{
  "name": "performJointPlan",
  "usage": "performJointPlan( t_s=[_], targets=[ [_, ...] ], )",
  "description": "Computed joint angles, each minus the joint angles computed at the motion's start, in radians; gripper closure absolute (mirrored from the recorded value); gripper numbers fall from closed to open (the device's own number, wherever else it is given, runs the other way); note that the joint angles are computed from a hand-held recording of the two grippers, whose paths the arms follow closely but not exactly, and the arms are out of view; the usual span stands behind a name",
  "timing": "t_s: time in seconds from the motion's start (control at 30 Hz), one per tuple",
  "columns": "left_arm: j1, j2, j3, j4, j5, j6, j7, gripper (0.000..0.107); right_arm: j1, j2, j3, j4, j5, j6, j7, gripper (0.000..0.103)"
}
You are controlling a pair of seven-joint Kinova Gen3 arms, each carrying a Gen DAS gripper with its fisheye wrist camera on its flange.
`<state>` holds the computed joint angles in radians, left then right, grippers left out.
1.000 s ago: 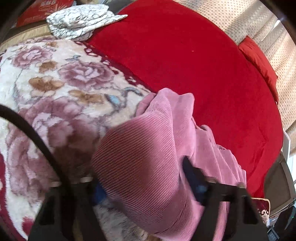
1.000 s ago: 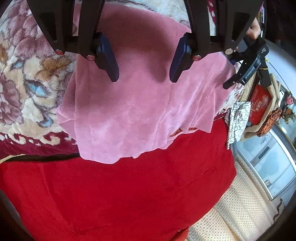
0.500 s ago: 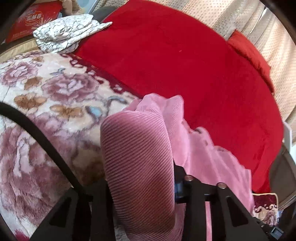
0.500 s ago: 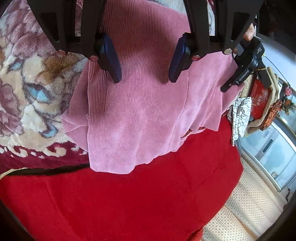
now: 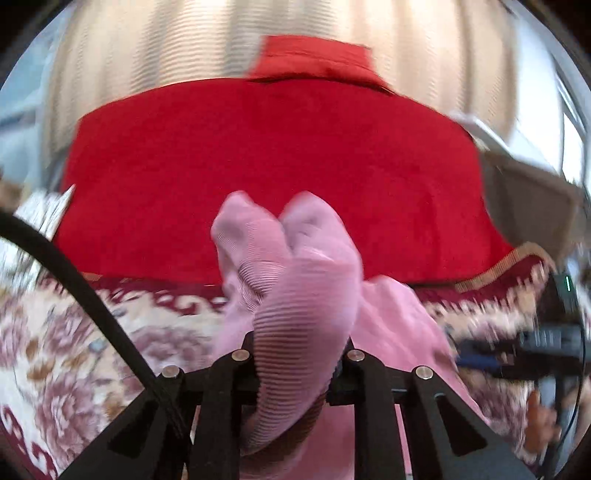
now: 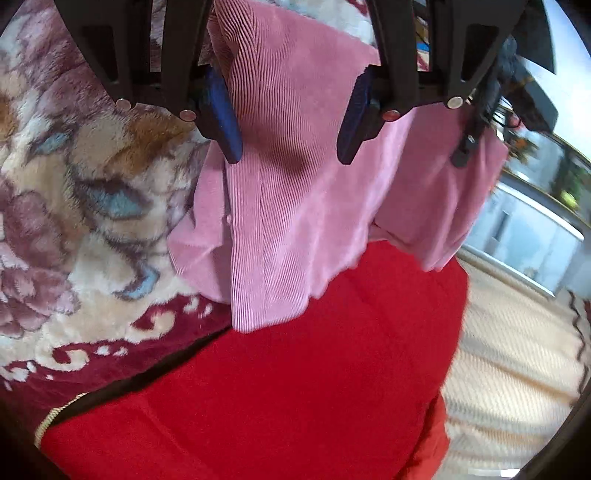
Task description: Fold large clothes
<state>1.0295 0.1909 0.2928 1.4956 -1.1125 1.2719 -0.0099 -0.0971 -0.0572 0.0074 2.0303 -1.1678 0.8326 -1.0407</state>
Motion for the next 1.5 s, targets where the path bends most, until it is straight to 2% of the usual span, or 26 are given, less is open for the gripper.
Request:
performJointPlan(
  t_s=[0.1, 0.2, 0.27, 0.3, 0.37, 0.43, 0.57, 0.63, 0.73, 0.83, 0.87, 0.93, 0.97, 1.0, 1.07, 1.17, 1.27, 1.37, 1.43, 1.5],
  targets=[
    [0.005, 0.114, 0.055, -0.123, -0.011, 0.017, -0.122, 0.092, 0.045, 0.014, 0.047, 0.031, -0.121, 0.065, 0.105, 0.044],
    [0.090, 0.185, -0.014, -0.201, 0.008, 0.036, -0.229, 0.093, 0.092, 0.061, 0.067, 0.035, -0.223, 0.148, 0.176, 0.043],
    [0.114, 0.200, -0.035, -0.201, 0.013, 0.040, -0.253, 0.093, 0.127, 0.113, 0.066, 0.031, -0.288, 0.223, 0.222, 0.042],
    [0.123, 0.196, -0.047, -0.192, 0.017, 0.037, -0.254, 0.093, 0.142, 0.141, 0.062, 0.029, -0.321, 0.260, 0.244, 0.036],
    [0.134, 0.179, -0.070, -0.170, 0.034, 0.022, -0.246, 0.093, 0.194, 0.214, 0.004, 0.008, -0.383, 0.341, 0.271, 0.027],
    [0.138, 0.157, -0.088, -0.148, 0.050, 0.005, -0.247, 0.093, 0.190, 0.267, -0.017, -0.027, -0.401, 0.393, 0.270, 0.024],
    [0.137, 0.136, -0.092, -0.129, 0.063, -0.003, -0.255, 0.093, 0.112, 0.352, -0.071, -0.183, -0.340, 0.375, 0.177, 0.021],
    [0.131, 0.125, -0.090, -0.114, 0.063, -0.013, -0.263, 0.093, 0.063, 0.357, -0.084, -0.247, -0.276, 0.319, 0.115, 0.019],
    [0.127, 0.116, -0.082, -0.103, 0.056, -0.017, -0.266, 0.093, 0.060, 0.381, -0.143, -0.293, -0.278, 0.263, 0.090, 0.019],
    [0.129, 0.113, -0.070, -0.113, 0.058, 0.005, -0.302, 0.093, 0.008, 0.392, -0.161, -0.343, -0.227, 0.169, 0.036, 0.019],
    [0.132, 0.112, -0.069, -0.114, 0.056, 0.016, -0.315, 0.093, -0.014, 0.388, -0.165, -0.356, -0.204, 0.133, 0.037, 0.024],
    [0.134, 0.095, -0.062, -0.108, 0.062, 0.027, -0.326, 0.094, -0.037, 0.390, -0.182, -0.404, -0.134, 0.096, 0.031, 0.063],
    [0.129, 0.082, -0.057, -0.108, 0.068, 0.025, -0.331, 0.094, -0.055, 0.379, -0.182, -0.419, -0.099, 0.076, 0.034, 0.074],
    [0.126, 0.069, -0.051, -0.114, 0.073, 0.024, -0.337, 0.094, -0.055, 0.368, -0.181, -0.422, -0.081, 0.071, 0.031, 0.078],
    [0.113, 0.053, -0.037, -0.137, 0.087, 0.013, -0.353, 0.094, -0.024, 0.344, -0.216, -0.419, -0.092, 0.051, 0.073, 0.083],
    [0.110, 0.054, -0.017, -0.209, 0.089, -0.035, -0.394, 0.094, 0.022, 0.273, -0.217, -0.375, -0.162, 0.052, 0.152, 0.088],
    [0.107, 0.087, -0.017, -0.277, 0.120, -0.121, -0.456, 0.094, 0.056, 0.198, -0.162, -0.335, -0.228, 0.090, 0.220, 0.088],
    [0.109, 0.151, -0.051, -0.341, 0.189, -0.180, -0.522, 0.092, 0.087, 0.143, -0.093, -0.298, -0.243, 0.125, 0.256, 0.088],
    [0.051, 0.207, -0.009, -0.389, 0.268, -0.168, -0.582, 0.090, 0.107, 0.153, -0.058, -0.277, -0.225, 0.135, 0.242, 0.088],
    [0.033, 0.241, -0.007, -0.418, 0.325, -0.114, -0.626, 0.088, 0.089, 0.190, -0.030, -0.277, -0.181, 0.132, 0.212, 0.088]
  ],
)
